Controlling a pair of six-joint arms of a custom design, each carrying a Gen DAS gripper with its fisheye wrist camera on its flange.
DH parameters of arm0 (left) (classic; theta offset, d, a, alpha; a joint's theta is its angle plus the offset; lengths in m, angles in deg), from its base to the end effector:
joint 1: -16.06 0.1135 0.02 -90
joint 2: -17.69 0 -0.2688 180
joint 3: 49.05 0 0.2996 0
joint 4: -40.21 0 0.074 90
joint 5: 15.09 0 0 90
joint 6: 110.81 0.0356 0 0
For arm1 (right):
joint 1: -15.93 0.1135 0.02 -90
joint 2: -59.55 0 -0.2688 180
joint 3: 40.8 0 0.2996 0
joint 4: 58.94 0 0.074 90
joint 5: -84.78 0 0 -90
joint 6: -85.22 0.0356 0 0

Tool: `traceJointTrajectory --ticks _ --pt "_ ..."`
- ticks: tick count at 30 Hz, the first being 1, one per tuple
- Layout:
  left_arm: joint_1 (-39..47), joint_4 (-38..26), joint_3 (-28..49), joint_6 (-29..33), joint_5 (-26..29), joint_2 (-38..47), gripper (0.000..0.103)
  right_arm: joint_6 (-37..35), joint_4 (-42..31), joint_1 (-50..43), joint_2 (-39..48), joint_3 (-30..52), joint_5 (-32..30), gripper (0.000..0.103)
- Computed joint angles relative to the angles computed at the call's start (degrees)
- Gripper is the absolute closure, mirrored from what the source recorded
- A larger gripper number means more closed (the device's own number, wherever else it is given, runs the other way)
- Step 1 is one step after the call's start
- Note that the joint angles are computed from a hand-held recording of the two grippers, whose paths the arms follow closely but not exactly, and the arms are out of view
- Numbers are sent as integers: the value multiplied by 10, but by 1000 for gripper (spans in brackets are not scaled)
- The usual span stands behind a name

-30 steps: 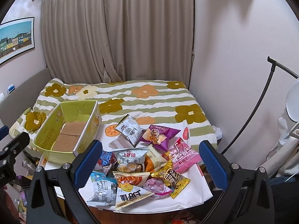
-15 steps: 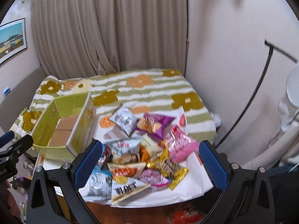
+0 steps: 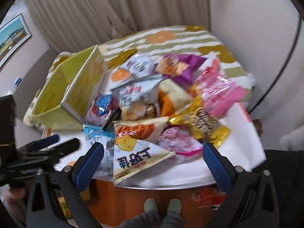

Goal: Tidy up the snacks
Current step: 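Grasp the blue-white bag with left tool while right tool grasps the orange-white bag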

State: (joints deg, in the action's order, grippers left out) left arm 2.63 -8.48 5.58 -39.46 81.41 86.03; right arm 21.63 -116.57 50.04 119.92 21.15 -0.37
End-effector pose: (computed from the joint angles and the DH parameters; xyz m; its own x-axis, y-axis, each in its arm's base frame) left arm 0.2544 -0.0649 0.1954 -0.9068 -0.1101 -0.4069 -0.0087 0.9699 -0.2432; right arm 0.2068 0.1364 0.2646 -0.8463 -0.0379 -0.5314 -0.1600 0.9695 0.1856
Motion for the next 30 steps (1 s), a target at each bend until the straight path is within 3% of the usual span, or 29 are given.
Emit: traceJointTrajectory --ticks 6,12,14,15,17,18,25,30 --pt "-9 54 -16 -43 7 64 1 -53 46 -35 74 7 -72 0" --pt "-5 91 -23 -63 23 107 14 -86 81 -46 143 16 -116 0" --pt "-2 99 -27 -68 32 108 24 -91 89 -54 157 17 -135 0" --pt "-3 100 -27 -71 32 112 25 -93 92 -57 166 20 -142 0" --pt "-7 99 -26 -71 25 117 42 -100 98 -62 181 24 -154 0" --pt "-9 98 -25 -70 21 119 43 -102 99 -60 189 28 -157 0" --pt "-27 72 -18 -66 -6 102 51 -122 96 -50 229 54 -156 1" --pt "-24 43 -28 -62 -24 66 51 -128 89 -44 258 74 -157 11"
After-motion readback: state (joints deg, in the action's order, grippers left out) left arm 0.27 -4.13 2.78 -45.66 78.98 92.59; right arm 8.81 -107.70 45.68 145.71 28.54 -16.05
